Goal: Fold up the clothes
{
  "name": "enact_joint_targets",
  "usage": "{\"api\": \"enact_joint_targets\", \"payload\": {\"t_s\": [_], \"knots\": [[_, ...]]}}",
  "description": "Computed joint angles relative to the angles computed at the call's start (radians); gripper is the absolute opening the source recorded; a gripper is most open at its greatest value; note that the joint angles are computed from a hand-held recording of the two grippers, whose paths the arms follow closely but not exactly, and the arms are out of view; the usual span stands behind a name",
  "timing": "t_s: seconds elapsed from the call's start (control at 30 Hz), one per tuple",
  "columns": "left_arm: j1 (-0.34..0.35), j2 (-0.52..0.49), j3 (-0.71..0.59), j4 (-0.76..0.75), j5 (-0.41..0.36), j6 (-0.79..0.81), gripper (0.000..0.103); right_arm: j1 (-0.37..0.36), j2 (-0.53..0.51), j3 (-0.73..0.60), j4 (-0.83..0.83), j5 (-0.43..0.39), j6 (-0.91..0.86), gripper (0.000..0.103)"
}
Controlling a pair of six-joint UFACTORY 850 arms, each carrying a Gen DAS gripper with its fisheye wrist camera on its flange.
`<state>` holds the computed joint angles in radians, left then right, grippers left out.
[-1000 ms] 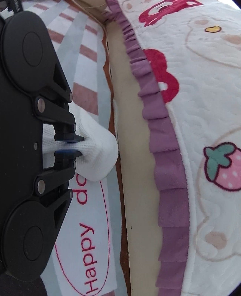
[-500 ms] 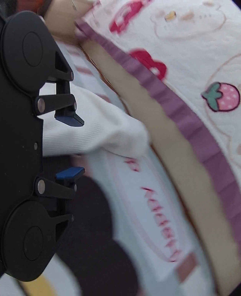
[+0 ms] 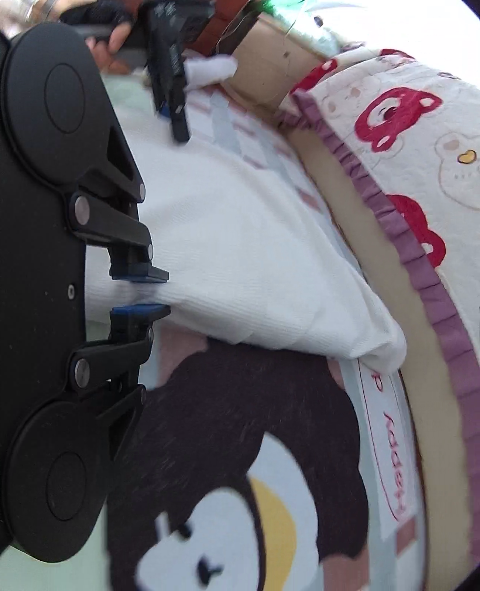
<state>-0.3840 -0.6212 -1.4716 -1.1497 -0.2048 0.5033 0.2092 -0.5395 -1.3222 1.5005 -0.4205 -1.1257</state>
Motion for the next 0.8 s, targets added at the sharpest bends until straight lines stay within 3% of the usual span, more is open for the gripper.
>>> {"api": "enact_joint_targets", "payload": {"t_s": [0.13, 0.3, 0.47, 0.57, 0.67, 0.73, 0.8], "knots": [[0.001, 0.021, 0.033, -0.077, 0.001, 0.079, 0.046, 0.018, 0.043, 0.065, 0.109, 0.045, -0.077, 0.014], [0.011, 0.056, 0.083, -0.184, -0.023, 0.159, 0.046, 0.006, 0.086, 0.144, 0.206, -0.001, -0.100, 0.014], [0.015, 0.108, 0.136, -0.314, -0.026, 0.334, 0.047, 0.040, 0.239, 0.328, 0.254, 0.065, -0.047, 0.020], [0.010, 0.135, 0.154, -0.185, -0.044, 0.280, 0.047, 0.072, 0.347, 0.434, 0.125, 0.105, 0.109, 0.034], [0.004, 0.163, 0.184, -0.163, -0.098, 0.311, 0.049, 0.082, 0.434, 0.521, 0.014, 0.113, 0.206, 0.044], [-0.004, 0.173, 0.196, -0.121, -0.151, 0.295, 0.049, 0.074, 0.484, 0.576, -0.005, 0.111, 0.217, 0.045], [-0.024, 0.180, 0.198, 0.034, -0.174, 0.162, 0.049, 0.064, 0.521, 0.625, 0.012, 0.085, 0.206, 0.047]]}}
